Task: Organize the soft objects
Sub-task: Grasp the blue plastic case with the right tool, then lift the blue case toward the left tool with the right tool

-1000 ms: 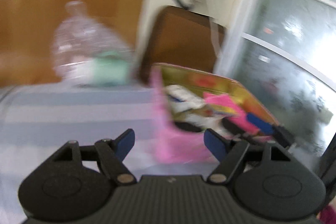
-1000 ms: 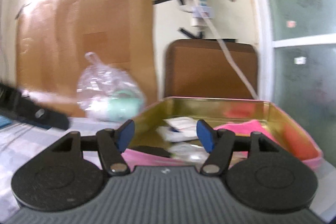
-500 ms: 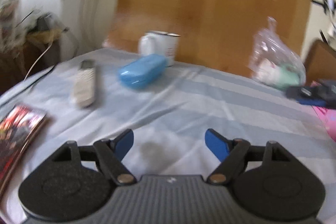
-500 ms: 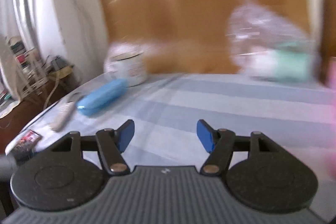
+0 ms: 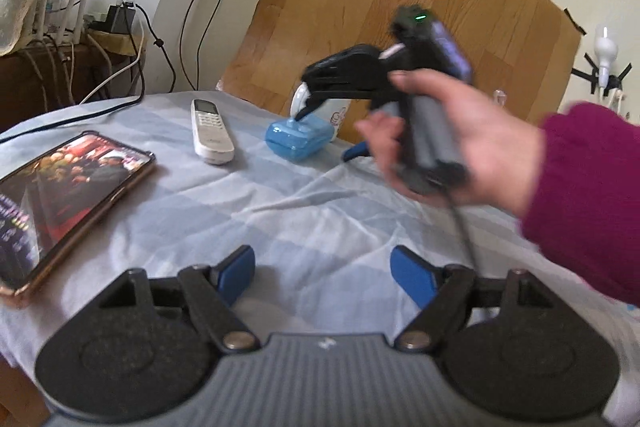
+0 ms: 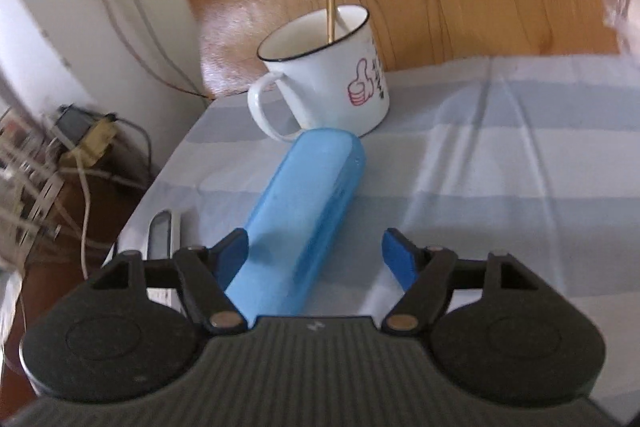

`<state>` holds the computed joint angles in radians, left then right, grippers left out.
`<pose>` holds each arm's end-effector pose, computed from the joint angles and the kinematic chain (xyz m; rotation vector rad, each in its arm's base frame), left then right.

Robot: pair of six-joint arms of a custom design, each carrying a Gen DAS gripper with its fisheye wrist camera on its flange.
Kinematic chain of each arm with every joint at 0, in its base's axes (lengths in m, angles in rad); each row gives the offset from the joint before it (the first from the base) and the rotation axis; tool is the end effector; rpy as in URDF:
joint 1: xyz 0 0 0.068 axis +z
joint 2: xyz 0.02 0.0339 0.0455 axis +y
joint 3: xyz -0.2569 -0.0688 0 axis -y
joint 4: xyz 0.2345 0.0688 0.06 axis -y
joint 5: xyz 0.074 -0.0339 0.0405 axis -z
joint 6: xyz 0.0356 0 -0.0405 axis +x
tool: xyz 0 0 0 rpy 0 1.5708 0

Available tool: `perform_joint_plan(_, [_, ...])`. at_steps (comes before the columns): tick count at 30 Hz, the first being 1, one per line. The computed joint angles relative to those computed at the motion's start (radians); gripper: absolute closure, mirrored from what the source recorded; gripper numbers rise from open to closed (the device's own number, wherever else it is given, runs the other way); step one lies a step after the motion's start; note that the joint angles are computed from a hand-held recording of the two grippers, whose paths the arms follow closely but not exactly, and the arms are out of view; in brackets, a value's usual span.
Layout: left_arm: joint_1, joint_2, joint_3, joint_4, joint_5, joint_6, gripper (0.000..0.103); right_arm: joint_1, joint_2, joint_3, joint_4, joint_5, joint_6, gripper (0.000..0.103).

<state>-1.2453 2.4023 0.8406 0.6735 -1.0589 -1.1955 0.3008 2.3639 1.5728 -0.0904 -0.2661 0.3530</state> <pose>0.1348 -0.3024 -0.0183 -0.3527 1.9376 -0.2560 0.4552 0.1510 0.0856 -0.0549 2.5073 0.6063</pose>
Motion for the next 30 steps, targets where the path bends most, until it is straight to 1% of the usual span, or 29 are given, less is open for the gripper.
perform_joint_plan(3, [-0.017, -0.005, -0.029, 0.032, -0.004, -0.014, 0.025, 0.029, 0.036, 0.060, -0.031, 0.030, 0.053, 0.021])
perform_joint_plan(6, [-0.019, -0.002, -0.044, 0.067, -0.003, -0.011, 0.025, 0.062, 0.060, 0.102, -0.053, 0.089, 0.052, 0.018])
perform_joint_plan(8, [-0.014, 0.002, -0.055, 0.099, 0.001, -0.003, 0.025, 0.092, 0.076, 0.132, -0.073, 0.148, 0.008, 0.017])
perform_joint_plan(10, [-0.011, 0.004, -0.060, 0.114, 0.004, 0.003, 0.024, 0.108, 0.091, 0.157, -0.090, 0.181, -0.057, 0.018])
perform_joint_plan(11, [-0.012, 0.004, -0.059, 0.111, 0.004, 0.003, 0.024, 0.111, 0.092, 0.154, -0.085, 0.188, -0.093, 0.021])
perform_joint_plan(12, [-0.014, 0.004, -0.058, 0.105, 0.004, 0.000, 0.024, 0.110, 0.088, 0.141, -0.073, 0.189, -0.130, 0.026])
perform_joint_plan(13, [-0.019, 0.002, -0.048, 0.078, -0.003, -0.018, 0.024, 0.107, 0.079, 0.119, -0.055, 0.189, -0.159, 0.029])
perform_joint_plan(14, [-0.019, 0.000, -0.047, 0.073, -0.002, -0.022, 0.024, 0.101, 0.069, 0.095, -0.038, 0.182, -0.183, 0.035])
perform_joint_plan(15, [-0.019, -0.002, -0.046, 0.067, -0.002, -0.028, 0.024, 0.090, 0.055, 0.070, -0.026, 0.165, -0.210, 0.038])
perform_joint_plan(18, [-0.013, -0.010, -0.047, 0.061, 0.007, -0.034, 0.022, 0.054, 0.014, -0.002, 0.002, 0.106, -0.282, 0.045])
perform_joint_plan(22, [-0.013, -0.023, -0.041, 0.045, 0.024, -0.039, 0.022, 0.001, -0.079, -0.192, 0.112, 0.048, -0.407, 0.046])
perform_joint_plan(25, [-0.010, -0.032, -0.037, 0.045, 0.045, -0.034, 0.022, -0.070, -0.182, -0.384, 0.206, -0.028, -0.514, 0.046])
perform_joint_plan(27, [-0.004, -0.035, -0.028, 0.052, 0.071, -0.021, 0.020, -0.130, -0.243, -0.493, 0.240, -0.075, -0.570, 0.046])
perform_joint_plan(30, [0.007, -0.034, 0.002, 0.066, 0.123, 0.019, 0.020, -0.223, -0.330, -0.636, 0.287, -0.138, -0.657, 0.046])
